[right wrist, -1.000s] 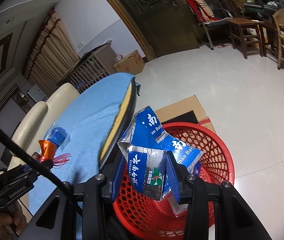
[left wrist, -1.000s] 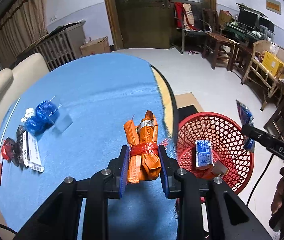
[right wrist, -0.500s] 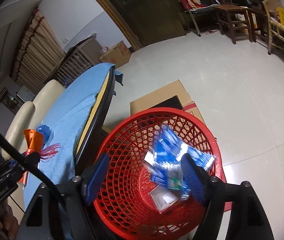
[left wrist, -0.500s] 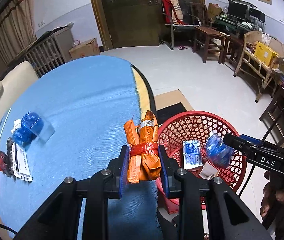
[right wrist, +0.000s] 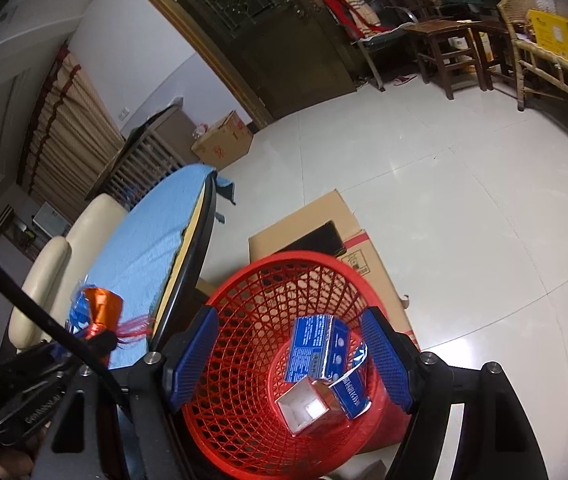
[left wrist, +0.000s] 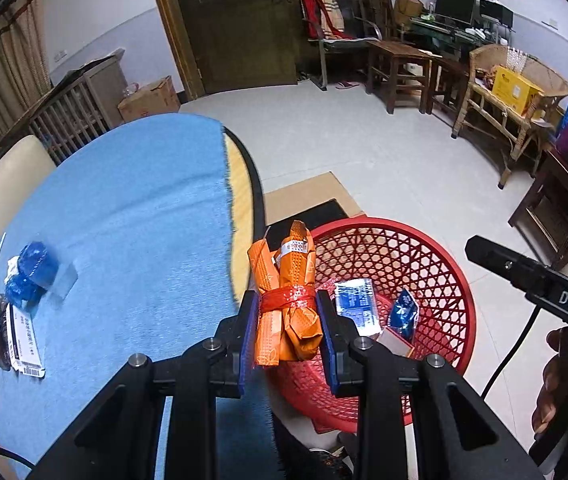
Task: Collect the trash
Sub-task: 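Open the left tool over the wastebasket to drop the orange bundle, then return to the table and grasp the white barcode strip with the left tool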
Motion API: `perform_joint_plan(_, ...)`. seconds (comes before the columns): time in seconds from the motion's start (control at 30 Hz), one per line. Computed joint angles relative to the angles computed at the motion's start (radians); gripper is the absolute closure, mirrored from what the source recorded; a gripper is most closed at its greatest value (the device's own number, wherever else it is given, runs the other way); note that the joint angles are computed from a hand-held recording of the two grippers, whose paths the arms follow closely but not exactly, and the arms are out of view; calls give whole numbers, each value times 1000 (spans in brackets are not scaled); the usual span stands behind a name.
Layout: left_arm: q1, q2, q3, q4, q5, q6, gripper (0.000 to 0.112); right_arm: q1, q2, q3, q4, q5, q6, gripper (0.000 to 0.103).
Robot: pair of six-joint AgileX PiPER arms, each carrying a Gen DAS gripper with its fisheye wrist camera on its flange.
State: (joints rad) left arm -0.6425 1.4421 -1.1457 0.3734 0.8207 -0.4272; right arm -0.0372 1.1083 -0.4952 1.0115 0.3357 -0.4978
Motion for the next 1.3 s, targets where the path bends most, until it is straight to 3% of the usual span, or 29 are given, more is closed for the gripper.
perform_joint_plan(0.27, -8, 66, -45, -72, -8, 53, 80, -98, -69, 10, -28, 51, 14, 26)
perform_joint_plan(0.33, 0, 88, -64, -111, -6, 87, 53, -118, -82, 7, -44, 63, 28, 26)
perform_joint_plan(0.37, -1, 97, -70, -114, -3, 87, 34, -125, -86, 4, -54, 68, 36, 26)
perform_joint_plan(0.4, -5, 94, -64, -96, -13, 70, 32, -128, -90, 1, -67, 72, 49, 26)
perform_joint_plan(0.67, 44, 45, -28, -105, -29, 81, 32, -50, -89, -35, -223, 47, 216, 26)
perform_joint_plan(0.9, 202, -68, 71, -165, -59, 150, 32, 142, -50, -94, -532, -12, 559, 26)
perform_joint_plan(1.03, 359, -146, 149, -219, -87, 230, 32, 286, 2, -138, -798, -35, 854, 26)
perform_joint_plan(1.3, 806, -212, 222, -421, -131, 509, 32, 565, 172, -289, -1238, -23, 1330, 26)
